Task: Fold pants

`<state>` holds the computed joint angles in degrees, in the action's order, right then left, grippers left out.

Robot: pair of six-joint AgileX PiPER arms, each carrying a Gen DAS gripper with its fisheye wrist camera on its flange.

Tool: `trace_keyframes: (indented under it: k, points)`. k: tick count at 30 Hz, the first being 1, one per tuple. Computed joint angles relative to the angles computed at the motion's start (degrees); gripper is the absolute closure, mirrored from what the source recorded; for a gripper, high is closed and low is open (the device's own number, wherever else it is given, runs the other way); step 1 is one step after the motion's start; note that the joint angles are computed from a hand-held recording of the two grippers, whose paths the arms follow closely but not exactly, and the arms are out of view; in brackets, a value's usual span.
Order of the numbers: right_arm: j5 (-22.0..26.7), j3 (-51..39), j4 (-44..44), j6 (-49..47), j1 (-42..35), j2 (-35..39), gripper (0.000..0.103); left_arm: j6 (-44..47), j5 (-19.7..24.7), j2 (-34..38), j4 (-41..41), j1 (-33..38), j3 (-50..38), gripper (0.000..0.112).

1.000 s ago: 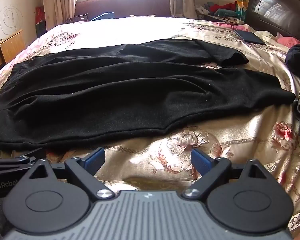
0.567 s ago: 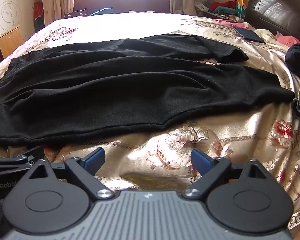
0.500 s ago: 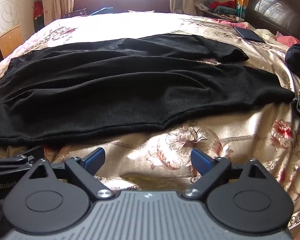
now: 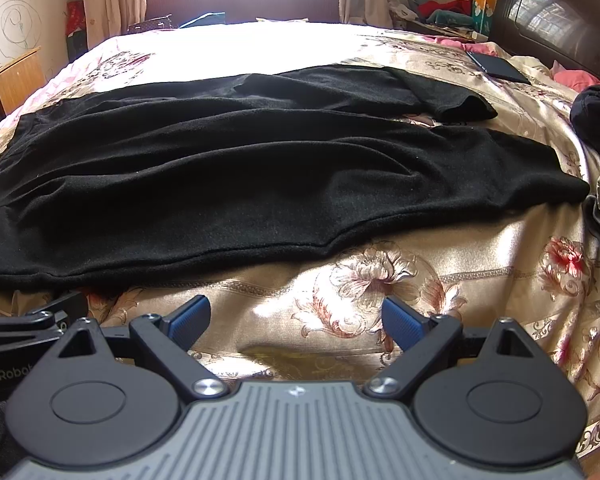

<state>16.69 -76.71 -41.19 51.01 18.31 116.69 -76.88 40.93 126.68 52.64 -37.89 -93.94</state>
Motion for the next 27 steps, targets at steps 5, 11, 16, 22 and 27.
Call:
trace_keyframes:
  k: [5, 11, 16, 22, 27]
  points:
    - [-0.31, 0.55, -0.58, 0.58, -0.14, -0.1, 0.011, 0.12, 0.28, 0.13, 0.08, -0.19, -0.3, 0.009]
    - [-0.1, 0.24, 0.04, -0.06, -0.16, 0.09, 0.011, 0.16, 0.71, 0.22, 0.26, -0.54, -0.57, 0.009]
    - [0.27, -0.28, 0.75, -0.71, -0.05, 0.41, 0.011, 0.04, 0.76, 0.25, 0.43, -0.57, -0.59, 0.009]
    - [0.35, 0.01, 0.87, -0.79, -0.04, 0.26, 0.011, 0.05, 0.83, 0.26, 0.4, -0.59, -0.63, 0.009]
    - [0.77, -0.48, 1.59, -1.51, 0.05, 0.41, 0.011, 0.08, 0.74, 0.24, 0.36, -0.59, -0.59, 0.009]
